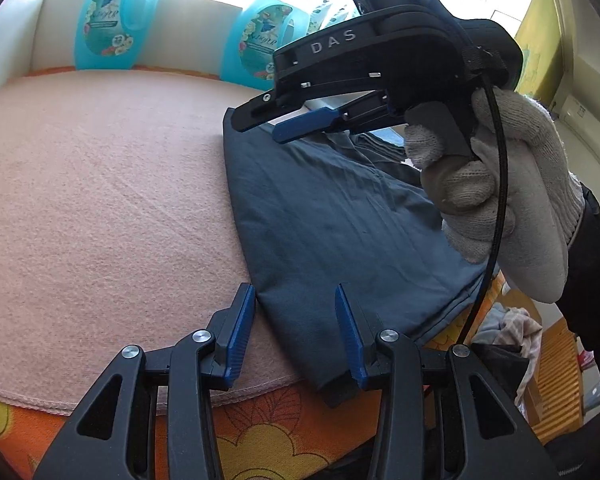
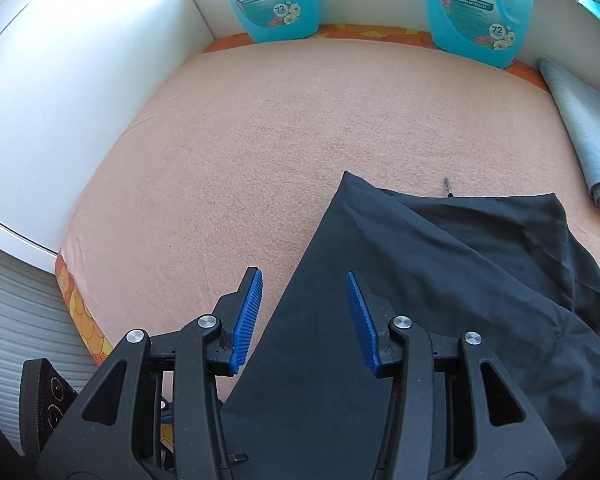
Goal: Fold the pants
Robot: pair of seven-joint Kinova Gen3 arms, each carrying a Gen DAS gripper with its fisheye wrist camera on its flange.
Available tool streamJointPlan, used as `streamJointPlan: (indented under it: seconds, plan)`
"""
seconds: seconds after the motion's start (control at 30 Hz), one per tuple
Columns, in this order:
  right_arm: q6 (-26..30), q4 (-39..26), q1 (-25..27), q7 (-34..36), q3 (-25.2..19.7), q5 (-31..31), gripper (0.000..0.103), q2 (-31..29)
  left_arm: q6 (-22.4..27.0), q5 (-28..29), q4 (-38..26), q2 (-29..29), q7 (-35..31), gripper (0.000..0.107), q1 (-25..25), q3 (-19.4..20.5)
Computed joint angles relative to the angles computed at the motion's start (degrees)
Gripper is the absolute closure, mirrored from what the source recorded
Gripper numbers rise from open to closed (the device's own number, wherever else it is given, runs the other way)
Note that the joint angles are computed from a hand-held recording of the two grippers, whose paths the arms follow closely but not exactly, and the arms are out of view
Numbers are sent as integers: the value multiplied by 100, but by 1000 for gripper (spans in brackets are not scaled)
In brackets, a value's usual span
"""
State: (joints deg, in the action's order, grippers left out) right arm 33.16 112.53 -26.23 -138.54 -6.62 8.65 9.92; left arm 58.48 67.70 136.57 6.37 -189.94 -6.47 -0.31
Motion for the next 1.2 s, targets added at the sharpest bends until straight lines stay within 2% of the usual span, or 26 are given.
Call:
streamJointPlan:
  seconds: [0.3, 0.47, 0.5, 0.53, 0.57, 0.63, 0.67, 0.7, 0.93, 0.97, 1.0, 1.03, 1.07, 1.1, 1.2]
  plan:
    - [1605, -1244, -440, -170, 151, 366, 57, 1029, 69, 80, 10, 74, -2, 68, 46, 41]
    - [1966, -1487, -579, -172, 205, 504, 58, 1228, 13, 151, 67, 41, -58, 68, 112, 70]
    - [1975, -1487, -600, -199, 211, 523, 60, 1223, -58, 198, 94, 1, -61, 68, 148, 84]
    - [1971, -1474, -616, -208, 216, 561, 68, 1208, -115, 249, 123, -42, -69, 68, 170, 85]
    - [1897, -1411, -596, -213, 214, 557, 82, 1162, -163, 296, 150, -81, -54, 68, 190, 83]
    - [1605, -1191, -426, -144, 174, 383, 90, 1004, -167, 297, 145, -96, 28, 67, 180, 43]
    - [1479, -1087, -358, -112, 154, 300, 94, 924, -206, 299, 145, -98, 79, 60, 194, 46]
    - [1325, -962, -289, -90, 139, 213, 95, 821, -214, 327, 158, -92, 76, 56, 197, 45]
    - [510, -139, 184, 208, 54, -281, 98, -31, -474, 429, 79, -110, 322, 55, 456, 197]
    - [475, -82, 201, 194, 47, -270, 98, -122, -438, 464, 84, -86, 321, 56, 467, 198]
    - [420, -18, 238, 210, 34, -294, 98, -211, -375, 503, 101, -48, 291, 64, 460, 189]
    - [398, -1, 295, 281, 19, -346, 98, -268, -346, 530, 103, 4, 266, 72, 464, 189]
    - [399, 32, 324, 305, 10, -344, 98, -323, -344, 612, 141, 1, 203, 87, 466, 186]
    - [422, 33, 374, 415, 2, -353, 98, -338, -344, 725, 205, -34, 86, 92, 459, 175]
    - [612, 50, 453, 604, -29, -366, 98, -468, -230, 853, 280, -139, -111, 96, 453, 143]
